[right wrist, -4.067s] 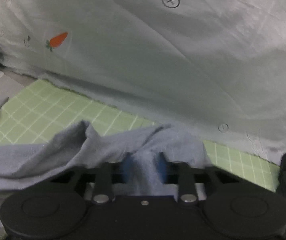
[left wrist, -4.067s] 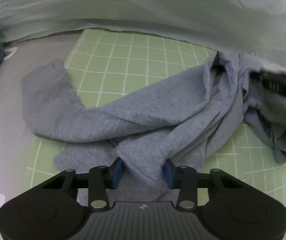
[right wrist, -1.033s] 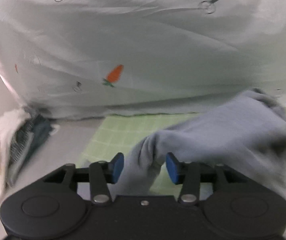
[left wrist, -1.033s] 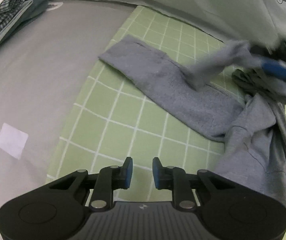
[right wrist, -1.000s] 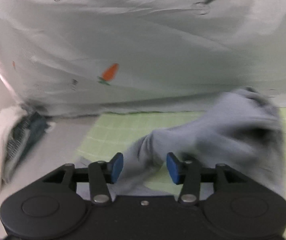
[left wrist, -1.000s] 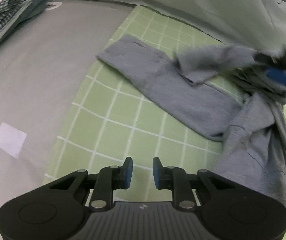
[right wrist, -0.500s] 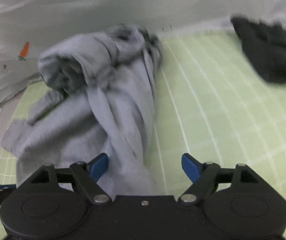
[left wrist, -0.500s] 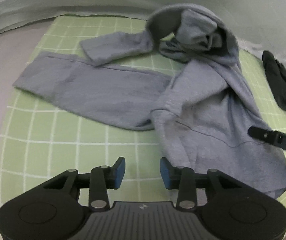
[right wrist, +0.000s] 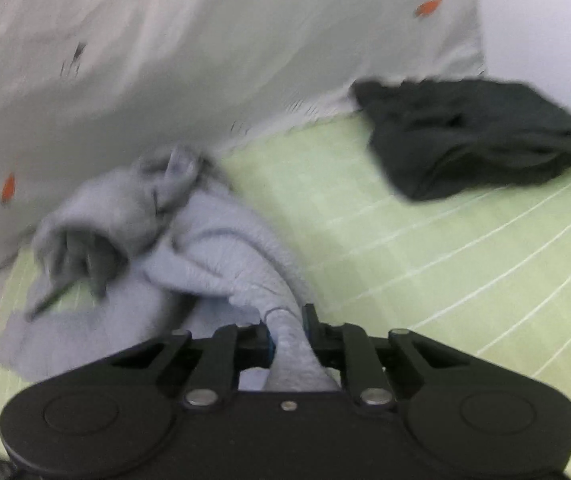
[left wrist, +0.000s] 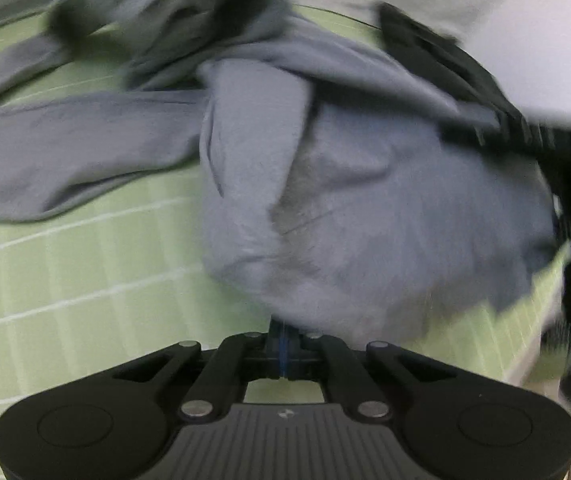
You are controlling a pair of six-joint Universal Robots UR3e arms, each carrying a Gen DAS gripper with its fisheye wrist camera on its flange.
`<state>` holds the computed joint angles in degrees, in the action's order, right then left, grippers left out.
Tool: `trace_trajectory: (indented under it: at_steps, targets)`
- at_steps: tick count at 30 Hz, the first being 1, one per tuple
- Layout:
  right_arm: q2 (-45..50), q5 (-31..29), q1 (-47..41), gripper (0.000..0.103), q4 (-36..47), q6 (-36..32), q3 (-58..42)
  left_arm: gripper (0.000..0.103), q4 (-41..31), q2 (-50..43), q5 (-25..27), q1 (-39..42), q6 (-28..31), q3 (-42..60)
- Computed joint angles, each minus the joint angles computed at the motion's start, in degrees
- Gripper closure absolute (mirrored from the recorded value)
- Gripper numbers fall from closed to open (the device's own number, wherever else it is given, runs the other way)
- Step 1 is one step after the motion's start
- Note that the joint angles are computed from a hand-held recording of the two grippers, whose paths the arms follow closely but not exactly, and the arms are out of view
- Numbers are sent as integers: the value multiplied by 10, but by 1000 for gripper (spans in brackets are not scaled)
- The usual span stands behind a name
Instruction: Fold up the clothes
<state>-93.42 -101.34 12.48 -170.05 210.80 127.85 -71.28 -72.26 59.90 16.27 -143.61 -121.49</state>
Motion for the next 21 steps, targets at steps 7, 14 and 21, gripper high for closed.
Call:
trace_trajectory:
  at_steps: [7, 14, 21]
  targets:
    - [17, 57, 50, 93, -59, 8, -53, 101, -189, 149, -22, 213, 104, -6]
    - [241, 102, 185, 92, -14, 22, -294, 101, -360, 207, 8, 528, 285, 33]
    - [405, 109, 269, 57, 119, 36, -481, 99, -338, 131, 39, 637, 284, 56]
